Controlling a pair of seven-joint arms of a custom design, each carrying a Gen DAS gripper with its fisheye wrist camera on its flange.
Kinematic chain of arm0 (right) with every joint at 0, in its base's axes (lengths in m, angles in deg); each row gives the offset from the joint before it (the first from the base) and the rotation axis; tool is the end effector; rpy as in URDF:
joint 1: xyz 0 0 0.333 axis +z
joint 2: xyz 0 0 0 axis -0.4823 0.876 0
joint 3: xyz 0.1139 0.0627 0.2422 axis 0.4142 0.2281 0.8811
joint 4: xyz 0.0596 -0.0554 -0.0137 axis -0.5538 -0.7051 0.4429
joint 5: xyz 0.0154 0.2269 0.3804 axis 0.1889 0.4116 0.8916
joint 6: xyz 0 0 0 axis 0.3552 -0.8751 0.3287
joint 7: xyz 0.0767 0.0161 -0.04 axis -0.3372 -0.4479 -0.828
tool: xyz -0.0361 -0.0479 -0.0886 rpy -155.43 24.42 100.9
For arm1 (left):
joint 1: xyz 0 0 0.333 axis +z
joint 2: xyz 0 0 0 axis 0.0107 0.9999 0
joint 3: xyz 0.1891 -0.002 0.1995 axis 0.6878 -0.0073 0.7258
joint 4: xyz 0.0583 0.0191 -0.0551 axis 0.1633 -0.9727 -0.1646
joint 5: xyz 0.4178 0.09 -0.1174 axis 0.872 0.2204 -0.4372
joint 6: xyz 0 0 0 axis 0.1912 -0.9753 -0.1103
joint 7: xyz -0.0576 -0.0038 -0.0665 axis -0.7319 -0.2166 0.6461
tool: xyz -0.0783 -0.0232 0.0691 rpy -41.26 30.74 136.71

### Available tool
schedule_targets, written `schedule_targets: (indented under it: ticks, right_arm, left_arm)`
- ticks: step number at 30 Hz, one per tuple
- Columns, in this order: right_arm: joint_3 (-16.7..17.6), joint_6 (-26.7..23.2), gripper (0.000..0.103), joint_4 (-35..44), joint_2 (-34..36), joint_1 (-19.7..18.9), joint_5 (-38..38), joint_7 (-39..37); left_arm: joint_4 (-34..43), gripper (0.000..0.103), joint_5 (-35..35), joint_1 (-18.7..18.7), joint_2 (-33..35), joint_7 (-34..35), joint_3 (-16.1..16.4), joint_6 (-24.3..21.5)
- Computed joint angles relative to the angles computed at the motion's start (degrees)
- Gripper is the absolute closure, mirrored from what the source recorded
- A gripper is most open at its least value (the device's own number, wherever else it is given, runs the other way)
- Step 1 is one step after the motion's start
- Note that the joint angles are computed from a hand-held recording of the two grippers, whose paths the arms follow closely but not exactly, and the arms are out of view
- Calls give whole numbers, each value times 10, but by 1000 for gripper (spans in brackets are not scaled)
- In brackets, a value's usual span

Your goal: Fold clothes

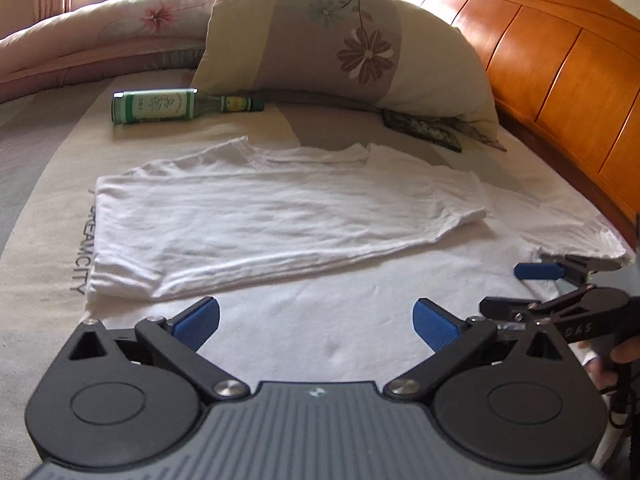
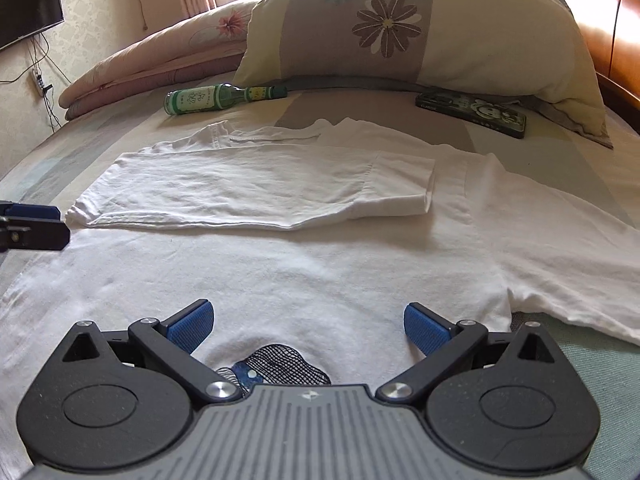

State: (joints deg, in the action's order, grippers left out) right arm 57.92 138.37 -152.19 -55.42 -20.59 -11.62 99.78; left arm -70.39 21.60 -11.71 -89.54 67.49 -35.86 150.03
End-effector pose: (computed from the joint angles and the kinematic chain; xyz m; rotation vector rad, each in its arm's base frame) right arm 0.5108 -0.0135 0.4922 -2.1361 0.9306 -0.2277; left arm 0.3670 -0.2595 0.5496 -2.0353 1.4262 -0.7775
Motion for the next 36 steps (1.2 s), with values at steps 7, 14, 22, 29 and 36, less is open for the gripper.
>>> schedule_targets:
  ticks: [7,14,22,29,36]
  right_arm:
    - [-15,48,0,-20,-29,38,78,-80]
    - [7,67,0,86,87,65,162,-58]
    - [59,40,0,123,143,11,63,24]
    - [51,48,0,124,132,18,51,28]
    - [60,39,0,177,189,2,119,86]
  left_arm:
    - [-15,1,-10,-25,2,28,12,2]
    - [-43,1,-27,-23,-43,27,16,6]
    - [-72,1,-48,-12,-79,16,22,14]
    - [-83,1,-51,-6,-91,7,19,26]
    - [-78,1,-57,-13,-73,26,23,36]
